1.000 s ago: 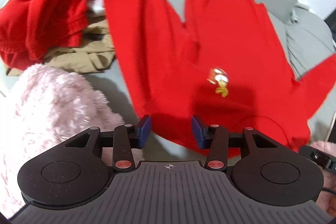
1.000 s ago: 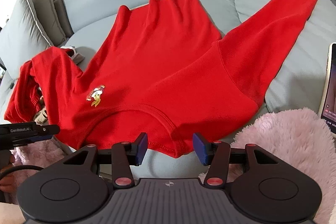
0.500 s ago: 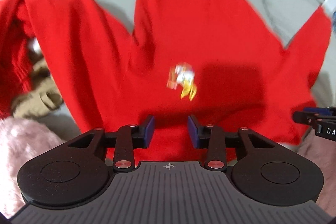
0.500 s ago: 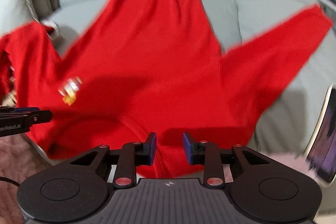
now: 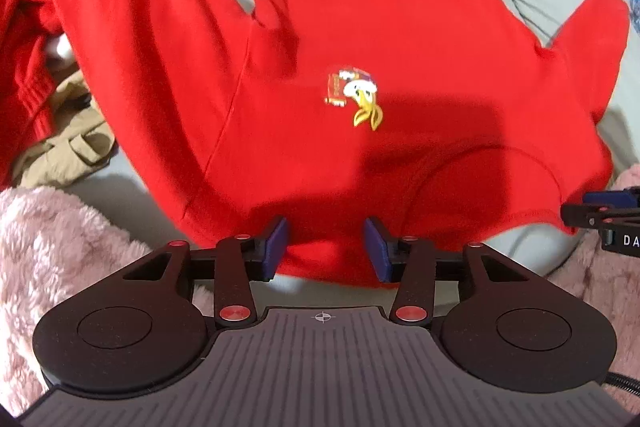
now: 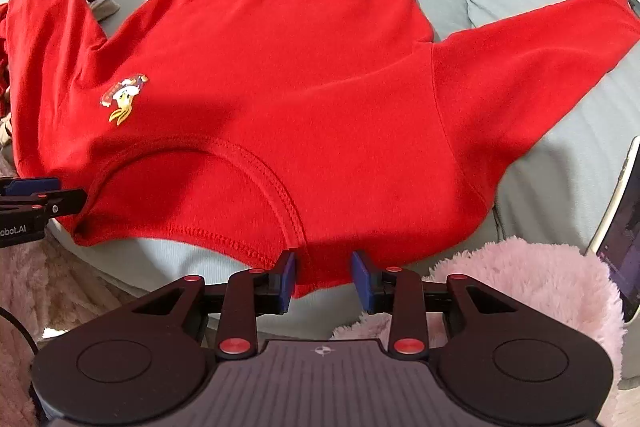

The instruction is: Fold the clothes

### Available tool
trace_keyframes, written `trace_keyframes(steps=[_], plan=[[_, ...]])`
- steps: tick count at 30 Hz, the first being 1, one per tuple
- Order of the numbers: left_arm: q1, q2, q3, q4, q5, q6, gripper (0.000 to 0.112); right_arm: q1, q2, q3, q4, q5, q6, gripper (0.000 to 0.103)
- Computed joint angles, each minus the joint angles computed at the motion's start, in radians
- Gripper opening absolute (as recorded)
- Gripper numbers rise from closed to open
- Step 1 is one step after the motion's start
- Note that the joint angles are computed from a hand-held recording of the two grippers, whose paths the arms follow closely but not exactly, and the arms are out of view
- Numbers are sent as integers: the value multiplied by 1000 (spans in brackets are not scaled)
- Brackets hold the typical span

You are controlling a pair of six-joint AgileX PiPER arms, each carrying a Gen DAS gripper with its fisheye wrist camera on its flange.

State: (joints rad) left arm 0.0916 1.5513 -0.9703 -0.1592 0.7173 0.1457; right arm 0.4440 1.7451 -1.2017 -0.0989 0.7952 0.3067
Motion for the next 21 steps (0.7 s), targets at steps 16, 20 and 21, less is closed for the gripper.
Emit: trace_keyframes(steps=[16,20,21], plan=[[13,-129,92,-79,-157,61,56,7,-149,115,9,-164,93,34],[-21,-63,19,-29,-128,6,59,-18,-111,59,49,-187,20,49],[-31,-37,-7,0,-110,-22,60,-30,-82,21,59,-169,-5,50]])
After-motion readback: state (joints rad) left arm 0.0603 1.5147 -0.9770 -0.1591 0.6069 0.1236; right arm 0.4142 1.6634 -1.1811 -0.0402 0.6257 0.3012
